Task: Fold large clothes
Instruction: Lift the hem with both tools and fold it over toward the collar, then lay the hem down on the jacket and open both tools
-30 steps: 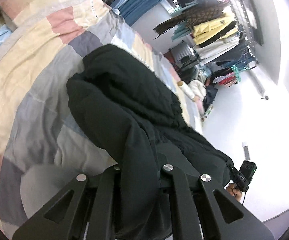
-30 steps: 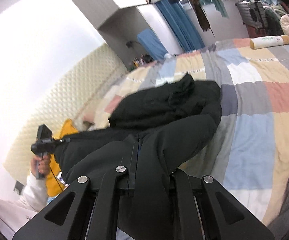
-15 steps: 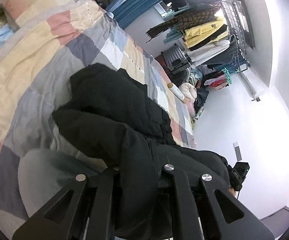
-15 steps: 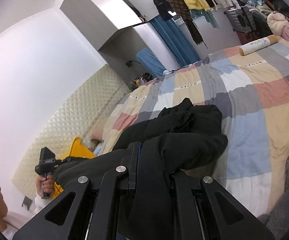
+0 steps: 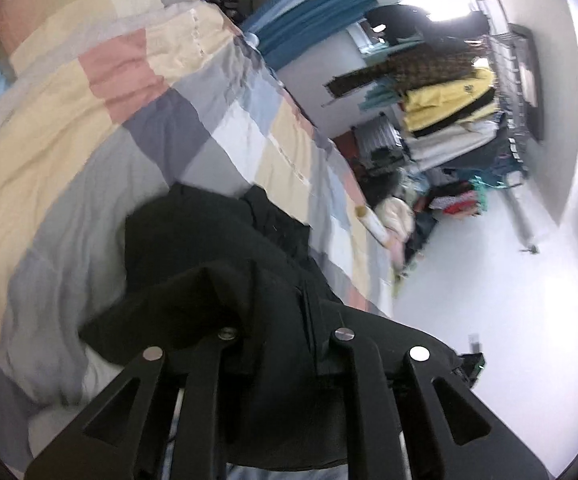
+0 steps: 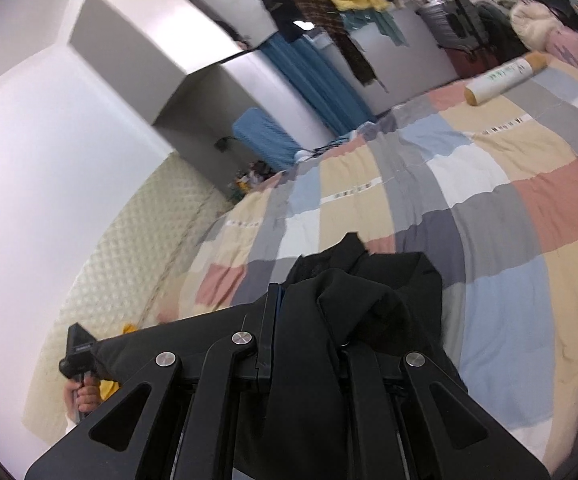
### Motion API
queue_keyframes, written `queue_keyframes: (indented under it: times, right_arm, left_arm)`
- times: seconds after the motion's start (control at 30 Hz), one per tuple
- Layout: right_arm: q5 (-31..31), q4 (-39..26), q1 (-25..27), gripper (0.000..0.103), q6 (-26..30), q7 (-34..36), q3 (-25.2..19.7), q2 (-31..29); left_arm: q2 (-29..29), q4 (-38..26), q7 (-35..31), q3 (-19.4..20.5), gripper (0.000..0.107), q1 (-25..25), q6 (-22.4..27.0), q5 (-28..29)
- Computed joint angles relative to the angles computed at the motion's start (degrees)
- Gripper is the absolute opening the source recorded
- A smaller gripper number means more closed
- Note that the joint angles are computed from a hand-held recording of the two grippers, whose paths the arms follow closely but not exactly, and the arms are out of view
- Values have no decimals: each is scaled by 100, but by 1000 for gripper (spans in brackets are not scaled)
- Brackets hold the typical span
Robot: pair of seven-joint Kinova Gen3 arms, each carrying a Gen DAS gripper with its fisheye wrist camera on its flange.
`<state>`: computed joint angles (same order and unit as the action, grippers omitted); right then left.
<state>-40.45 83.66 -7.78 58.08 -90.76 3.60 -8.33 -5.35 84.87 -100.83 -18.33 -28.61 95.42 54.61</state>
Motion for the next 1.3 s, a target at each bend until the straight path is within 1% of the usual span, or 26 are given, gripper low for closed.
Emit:
queue_keyframes:
  times: [0.07,0.17,0.27,0.3,0.37,0.47,0.6,0.73,0.87,0.97,1.03,1.1,1.2,1.27,1.3]
  right_arm:
    - [235,-231,39,6,-37,-264,-85,314]
    - [516,-502,128,6,-67,-704,-226,809]
    - [893,-710,171,6,-103,-1184,-400,1271]
    - [998,-777,184,6,-79,-1302,-448,1426]
    - [1075,-852,237,6,-82,-1418,-537,1669]
    - [1218,-923,254,5,-143,-1635,-651,2034]
    - [1410,-1097,251,5,-171,-1752,-777,2405]
    - [1324,-1201,379,4,-210,-1715,-901,2817]
    - [1138,-1169,515,4,-336,-1583,-1034,3050]
    - [859,-995,696,4,-432,-1383,-1145,3051]
    - [649,-839,816,5,-494,-1262,-1190,2956]
    - [452,-721,921,7,-480,-1111,-1218,2850]
    - [-10,-460,1112,12,-454,-864,-1211,2661]
    - [-465,-235,1355,15,-338,-585,-1238,2487]
    - [-595,-179,1394,19,-276,-489,-1203,2416]
  left_arm:
    - [150,-226,247,108,15,262,-311,-211]
    - [399,-612,604,708,19,404,-969,-910]
    - [687,-729,1218,951,20,677,-1352,-1425]
    - [801,-776,1349,1005,20,815,-1490,-1658]
    - [999,-808,1532,1208,20,930,-1733,-2038]
    - [1296,-881,1886,1389,20,1126,-1957,-2462]
    - [1579,-954,2152,1588,20,1407,-2351,-2981]
    - [1890,-1129,2359,1714,20,1630,-2560,-3391]
    - [2053,-1215,2462,1787,20,1684,-2607,-3525]
    - [2053,-1219,2405,1827,20,1633,-2551,-3486]
    - [2034,-1197,2203,1854,20,1518,-2466,-3327]
    - [2003,-1190,1953,1844,20,1399,-2281,-3142]
    - [1778,-933,1672,1800,23,1049,-2089,-2567]
    - [1657,-858,1501,1741,29,923,-1860,-2343]
    - [1594,-831,1415,1704,31,857,-1702,-2241]
